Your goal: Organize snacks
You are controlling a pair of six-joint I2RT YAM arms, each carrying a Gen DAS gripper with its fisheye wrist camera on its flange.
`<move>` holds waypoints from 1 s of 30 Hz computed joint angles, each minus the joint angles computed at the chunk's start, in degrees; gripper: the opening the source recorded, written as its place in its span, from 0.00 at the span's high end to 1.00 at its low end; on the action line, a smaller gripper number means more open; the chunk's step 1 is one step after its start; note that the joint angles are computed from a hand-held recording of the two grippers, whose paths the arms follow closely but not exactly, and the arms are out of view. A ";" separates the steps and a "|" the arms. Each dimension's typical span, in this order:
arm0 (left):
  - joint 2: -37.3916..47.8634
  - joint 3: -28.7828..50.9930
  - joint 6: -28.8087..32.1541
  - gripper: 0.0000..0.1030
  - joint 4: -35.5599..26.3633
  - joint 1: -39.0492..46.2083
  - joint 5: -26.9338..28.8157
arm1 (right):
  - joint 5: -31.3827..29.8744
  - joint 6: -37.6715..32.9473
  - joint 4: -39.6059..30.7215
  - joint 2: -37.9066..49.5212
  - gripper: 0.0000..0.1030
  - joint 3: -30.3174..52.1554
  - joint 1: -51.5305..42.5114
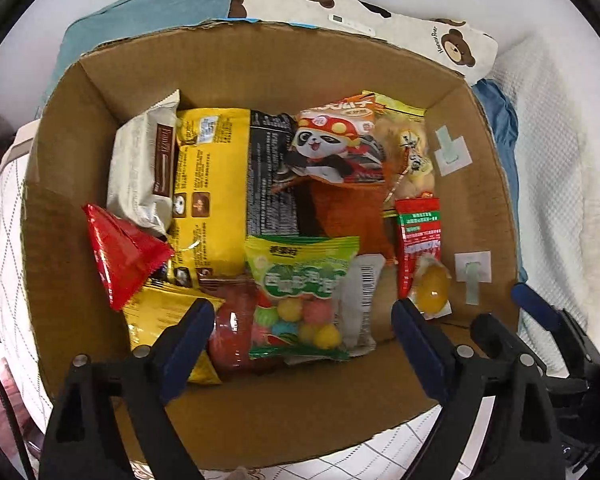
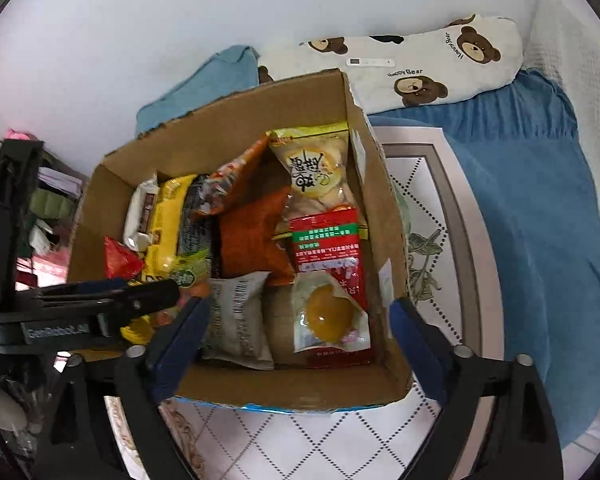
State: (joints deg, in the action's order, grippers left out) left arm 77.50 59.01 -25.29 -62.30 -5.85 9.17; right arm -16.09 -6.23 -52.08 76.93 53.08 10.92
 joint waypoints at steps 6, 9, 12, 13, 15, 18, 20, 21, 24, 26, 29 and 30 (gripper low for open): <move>-2.55 -1.22 0.51 0.05 -0.68 -0.78 -6.40 | 4.83 1.79 1.51 -0.39 0.04 -0.95 3.98; -3.87 -2.06 0.48 0.05 -0.71 -0.32 -8.17 | 7.87 2.52 2.43 -1.03 0.04 -1.70 6.30; -5.70 -3.26 0.44 0.05 -0.87 0.02 -9.11 | 10.39 2.95 3.39 -2.15 0.04 -2.75 8.10; -5.74 -3.34 0.20 0.05 -0.89 -0.06 -9.50 | 10.92 2.92 3.39 -2.25 0.03 -2.77 8.44; -6.48 -3.99 -0.17 0.05 -0.65 -0.14 -9.94 | 11.80 3.10 3.55 -2.91 0.03 -3.17 9.02; -8.26 -5.15 -0.89 0.05 -0.45 -0.45 -10.89 | 11.99 3.11 3.33 -3.78 0.03 -3.39 8.81; -9.70 -5.67 -1.57 0.05 -0.78 -0.79 -11.51 | 11.85 3.07 3.00 -4.53 0.03 -3.45 8.49; -10.26 -5.78 -1.90 0.05 -0.96 -1.00 -11.71 | 11.93 3.07 2.81 -4.90 0.03 -3.46 8.44; -12.29 -5.93 -3.29 0.05 -1.99 -1.67 -12.47 | 12.09 2.92 2.11 -6.63 0.03 -3.60 8.19; -13.89 -5.91 -4.31 0.05 -2.94 -2.54 -13.18 | 11.92 2.76 1.14 -8.30 0.03 -3.65 7.89; -16.97 -5.89 -7.01 0.05 -4.49 -5.47 -15.55 | 12.07 2.57 -0.54 -12.19 0.02 -4.03 7.96; -17.99 -5.84 -8.19 0.05 -5.17 -6.71 -16.40 | 12.05 2.50 -1.41 -14.25 0.02 -4.17 7.97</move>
